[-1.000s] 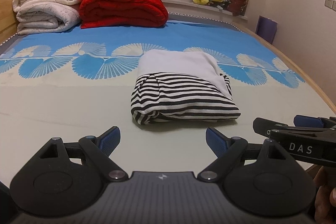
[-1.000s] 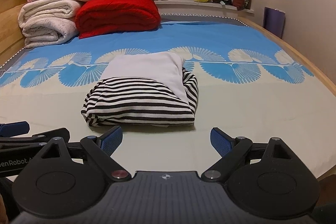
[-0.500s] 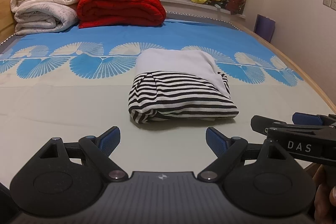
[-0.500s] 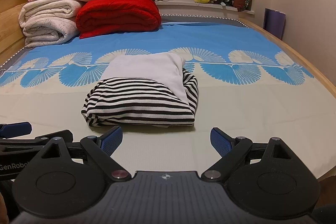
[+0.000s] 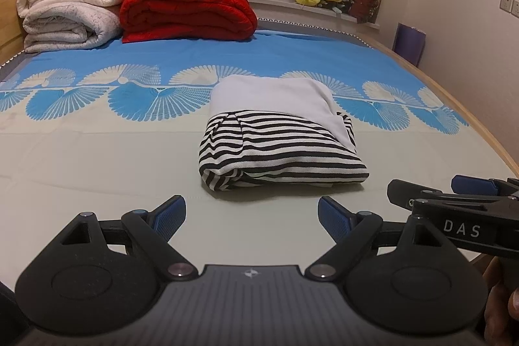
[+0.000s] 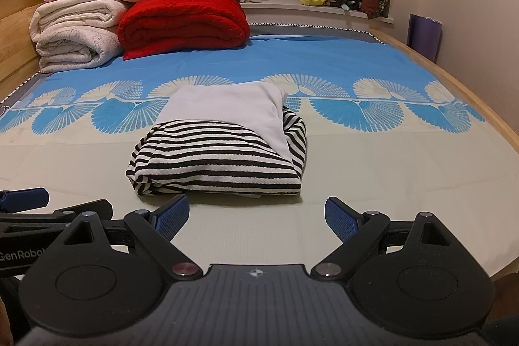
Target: Fold small clothes
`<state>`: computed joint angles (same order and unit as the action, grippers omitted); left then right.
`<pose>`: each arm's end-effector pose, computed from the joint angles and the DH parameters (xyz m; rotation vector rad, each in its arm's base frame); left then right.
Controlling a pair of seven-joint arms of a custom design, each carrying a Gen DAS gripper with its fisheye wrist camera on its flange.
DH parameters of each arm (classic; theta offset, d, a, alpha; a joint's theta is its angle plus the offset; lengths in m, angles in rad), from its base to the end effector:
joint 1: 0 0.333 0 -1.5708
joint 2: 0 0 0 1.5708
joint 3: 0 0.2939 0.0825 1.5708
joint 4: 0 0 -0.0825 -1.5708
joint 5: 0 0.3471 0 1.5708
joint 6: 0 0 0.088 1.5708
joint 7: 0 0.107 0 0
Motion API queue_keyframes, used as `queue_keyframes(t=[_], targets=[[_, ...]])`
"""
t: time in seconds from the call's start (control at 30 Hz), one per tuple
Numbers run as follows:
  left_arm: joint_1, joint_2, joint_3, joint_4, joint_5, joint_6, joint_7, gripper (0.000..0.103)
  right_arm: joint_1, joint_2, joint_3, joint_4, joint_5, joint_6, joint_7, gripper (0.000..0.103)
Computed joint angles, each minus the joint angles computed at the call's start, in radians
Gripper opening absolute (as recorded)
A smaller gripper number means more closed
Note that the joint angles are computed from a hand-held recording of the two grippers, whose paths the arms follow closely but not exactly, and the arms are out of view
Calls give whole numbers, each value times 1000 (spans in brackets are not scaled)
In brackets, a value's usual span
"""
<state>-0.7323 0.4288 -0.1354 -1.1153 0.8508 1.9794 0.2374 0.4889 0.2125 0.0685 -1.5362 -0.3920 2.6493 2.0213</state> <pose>0.4844 -0.4606 0.6185 -1.9407 1.4041 -0.8131 0.5378 0.3413 0.6236 -1.8782 1.3056 -0.6787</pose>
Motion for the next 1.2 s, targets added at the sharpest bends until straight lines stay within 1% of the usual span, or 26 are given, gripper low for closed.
queue_keyframes(t=[0.7,1.2], targets=[[-2,4,1,4,-5,1,-6,92,0,0,0,-2,-2,1,0,91],[-18,33,12,44,-16,-15,-15,92,1,1,0,0,-2,-1,2,91]])
